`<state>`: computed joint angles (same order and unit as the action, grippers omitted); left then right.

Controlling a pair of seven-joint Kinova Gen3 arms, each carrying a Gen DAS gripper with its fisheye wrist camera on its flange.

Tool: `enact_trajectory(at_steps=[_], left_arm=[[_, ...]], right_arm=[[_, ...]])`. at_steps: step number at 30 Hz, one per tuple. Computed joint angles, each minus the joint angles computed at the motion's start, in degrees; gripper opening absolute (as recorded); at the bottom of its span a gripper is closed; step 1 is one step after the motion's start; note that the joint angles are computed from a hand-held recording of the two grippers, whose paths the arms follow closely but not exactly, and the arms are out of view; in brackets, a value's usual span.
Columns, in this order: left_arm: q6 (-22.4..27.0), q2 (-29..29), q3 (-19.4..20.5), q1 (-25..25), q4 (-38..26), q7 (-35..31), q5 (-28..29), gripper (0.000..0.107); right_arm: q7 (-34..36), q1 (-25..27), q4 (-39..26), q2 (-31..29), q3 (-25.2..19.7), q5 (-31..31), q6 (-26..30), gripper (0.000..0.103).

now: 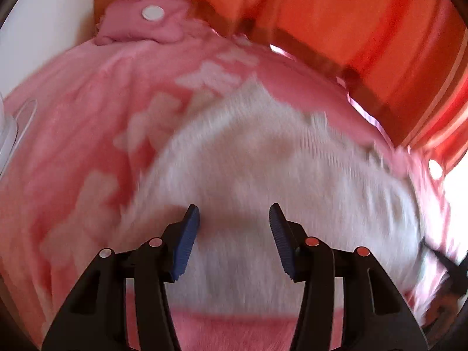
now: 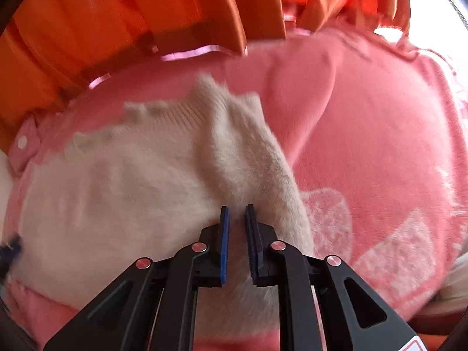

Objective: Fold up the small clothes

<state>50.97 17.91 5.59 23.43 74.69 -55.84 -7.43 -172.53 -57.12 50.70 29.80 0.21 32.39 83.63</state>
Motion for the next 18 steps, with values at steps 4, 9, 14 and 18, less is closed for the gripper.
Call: enact_trajectory(at_steps=[4,9,14,18], left_arm=[[-2.5,-1.2,-0.8,3.5,3.9,3.2,-5.3,0.053],[-3.1,-4.5,2.0,1.2,6.4,6.9,-6.1,0.053],[-7.3,-11.1,-3.4,1.8,14.5,18.1,-3.8,0.072],[-8.2,-10.4,1.0,-6.9,16.2,18.3,4.6,0.073]], right_arm=[[5.2,3.1,-4.6,4.2,-5.7,-4.1,0.7,0.016],[6.5,-2.9,-12.6,6.4,0.9,-3.2,4.8,0.017],[13.0,-6.5,-21.7,10.6,2.2,-2.1,2.3,0.017],[18.0,-5.1,-32.3,18.5,3.1,-6.9,3.5,0.017]])
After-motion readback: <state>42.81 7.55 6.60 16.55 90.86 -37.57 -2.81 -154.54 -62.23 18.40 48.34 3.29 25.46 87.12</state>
